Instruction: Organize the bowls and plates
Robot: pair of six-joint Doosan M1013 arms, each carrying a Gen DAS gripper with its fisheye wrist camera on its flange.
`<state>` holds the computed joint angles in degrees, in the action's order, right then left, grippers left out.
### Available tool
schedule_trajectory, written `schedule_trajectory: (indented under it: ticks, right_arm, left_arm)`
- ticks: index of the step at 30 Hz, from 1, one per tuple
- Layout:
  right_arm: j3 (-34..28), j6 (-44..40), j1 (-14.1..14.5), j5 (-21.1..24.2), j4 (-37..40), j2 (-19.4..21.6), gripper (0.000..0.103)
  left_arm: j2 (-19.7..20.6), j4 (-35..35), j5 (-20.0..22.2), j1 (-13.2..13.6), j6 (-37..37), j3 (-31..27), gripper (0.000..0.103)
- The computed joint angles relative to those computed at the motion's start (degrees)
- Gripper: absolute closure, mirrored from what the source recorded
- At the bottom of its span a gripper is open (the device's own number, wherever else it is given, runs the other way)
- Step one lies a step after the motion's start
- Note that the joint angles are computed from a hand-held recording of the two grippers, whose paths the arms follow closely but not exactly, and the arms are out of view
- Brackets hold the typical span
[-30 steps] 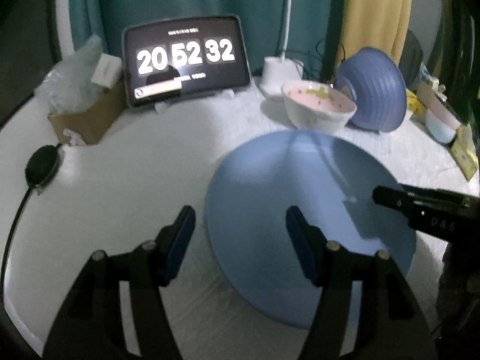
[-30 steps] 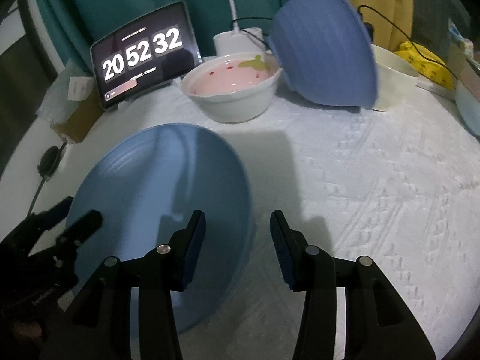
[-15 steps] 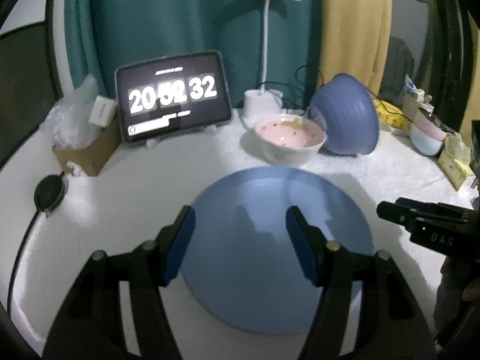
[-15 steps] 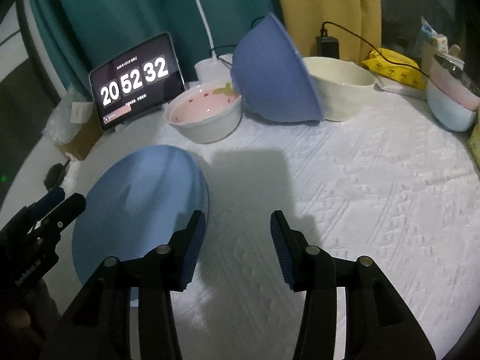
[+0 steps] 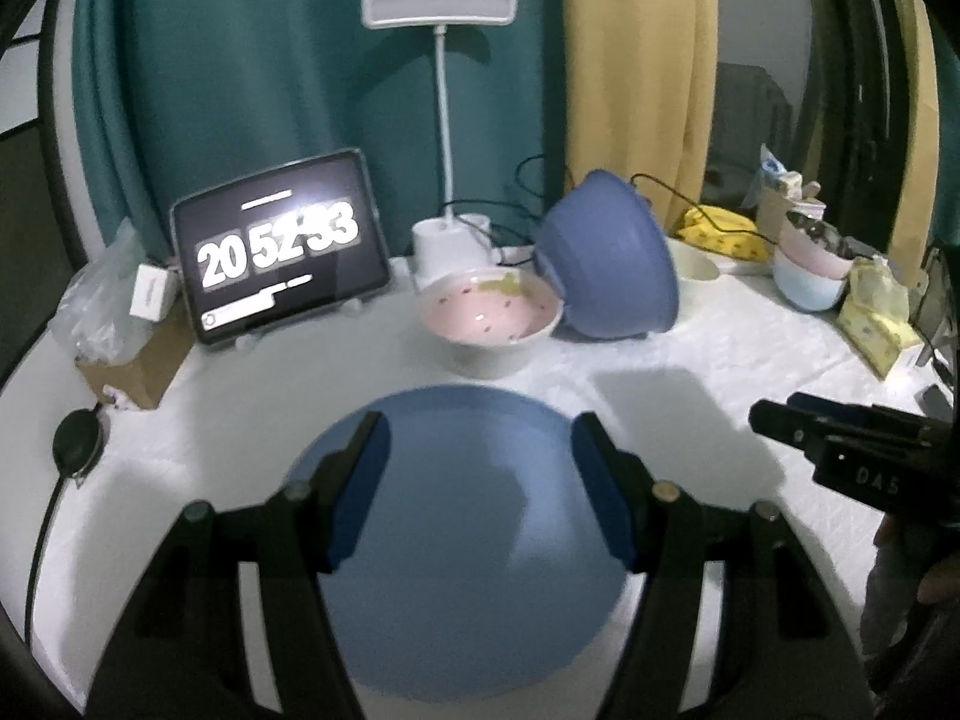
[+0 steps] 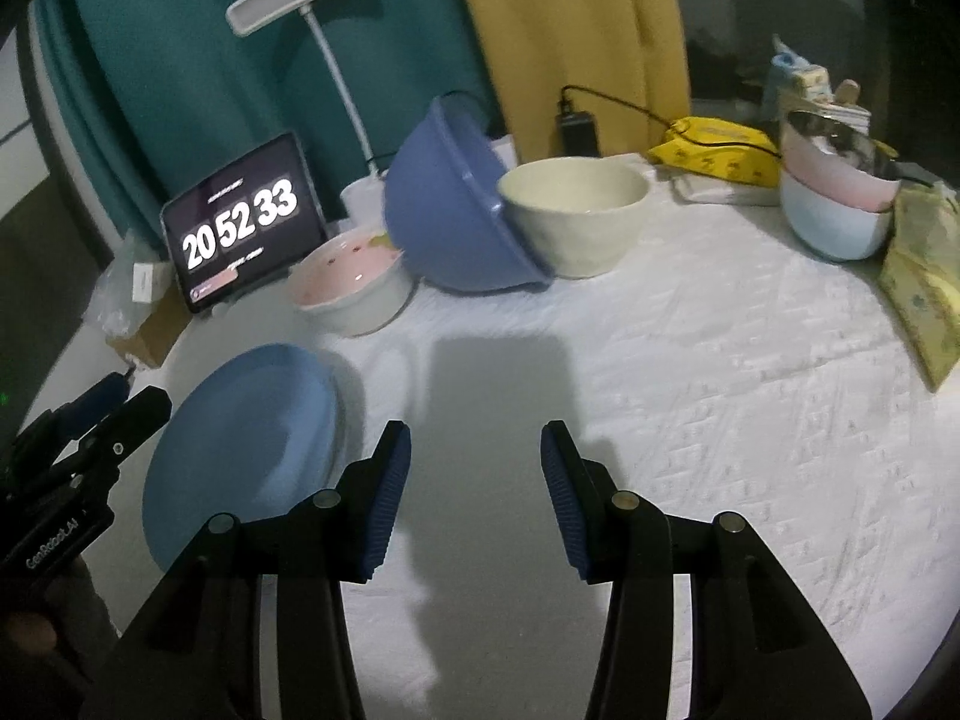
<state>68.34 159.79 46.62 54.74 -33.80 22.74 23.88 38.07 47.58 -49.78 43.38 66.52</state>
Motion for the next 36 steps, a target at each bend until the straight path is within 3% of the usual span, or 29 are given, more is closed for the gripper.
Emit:
schedule_trajectory:
  ticks: [18, 36]
  right_arm:
    - [6.9, 6.2, -2.7, -1.8, -6.5, -5.3, 0.055]
    - [10.2, 7.0, -7.0, -7.0, -4.8, -6.4, 0.055]
  left_arm:
    - [7.6, -4.0, 2.1, -1.7, 8.2, -12.6, 0.039]
    - [20.5, -4.7, 10.6, -1.7, 12.8, -33.3, 0.039]
